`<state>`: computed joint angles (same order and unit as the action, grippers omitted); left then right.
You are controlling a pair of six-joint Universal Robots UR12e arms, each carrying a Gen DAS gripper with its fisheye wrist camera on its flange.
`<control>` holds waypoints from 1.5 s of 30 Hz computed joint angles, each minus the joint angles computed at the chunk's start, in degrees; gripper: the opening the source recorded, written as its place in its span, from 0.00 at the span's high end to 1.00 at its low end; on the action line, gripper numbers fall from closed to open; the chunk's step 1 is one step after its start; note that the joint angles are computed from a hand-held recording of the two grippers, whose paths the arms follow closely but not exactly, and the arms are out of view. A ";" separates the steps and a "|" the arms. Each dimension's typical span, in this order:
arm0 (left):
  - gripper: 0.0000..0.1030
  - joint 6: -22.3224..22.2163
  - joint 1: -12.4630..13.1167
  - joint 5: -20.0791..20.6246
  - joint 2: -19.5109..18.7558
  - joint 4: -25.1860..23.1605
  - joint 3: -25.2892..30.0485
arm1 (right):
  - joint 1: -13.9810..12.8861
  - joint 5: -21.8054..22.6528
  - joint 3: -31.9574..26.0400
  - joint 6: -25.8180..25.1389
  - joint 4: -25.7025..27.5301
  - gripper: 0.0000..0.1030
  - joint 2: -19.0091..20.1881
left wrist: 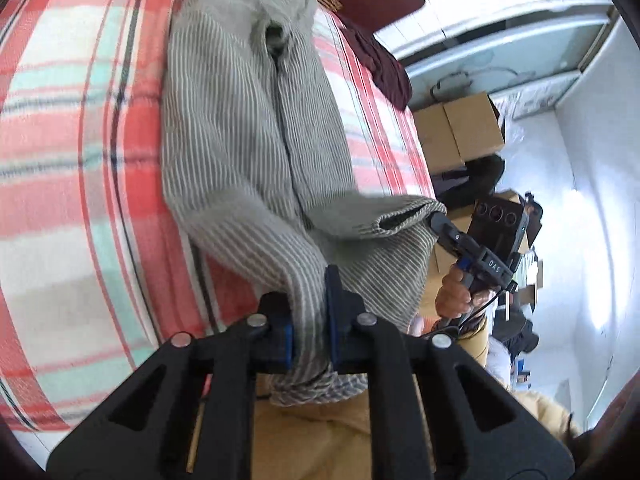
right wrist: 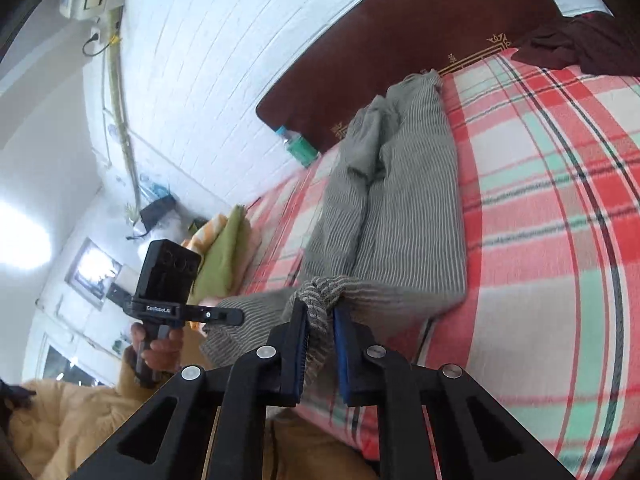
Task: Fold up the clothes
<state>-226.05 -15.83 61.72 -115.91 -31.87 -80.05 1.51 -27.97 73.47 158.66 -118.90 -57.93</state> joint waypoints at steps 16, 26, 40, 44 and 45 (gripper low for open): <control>0.85 -7.63 3.95 -4.24 -7.26 -8.49 10.28 | 3.01 -11.32 -21.00 9.82 8.78 0.66 12.48; 0.85 -8.36 4.92 -7.10 -7.73 -9.03 10.18 | 4.10 -11.35 -13.94 -5.38 -1.49 0.59 6.76; 0.49 -7.56 5.26 -3.99 -5.32 -6.44 7.64 | 9.32 -26.83 -22.60 -9.98 4.70 0.60 13.76; 0.49 -6.28 5.40 -5.12 -4.83 -7.31 6.13 | 8.58 -22.74 -18.89 -12.85 2.23 0.60 11.28; 0.49 -5.91 5.45 -5.57 -4.70 -7.25 5.72 | 8.41 -21.25 -17.68 -14.88 2.02 0.60 10.34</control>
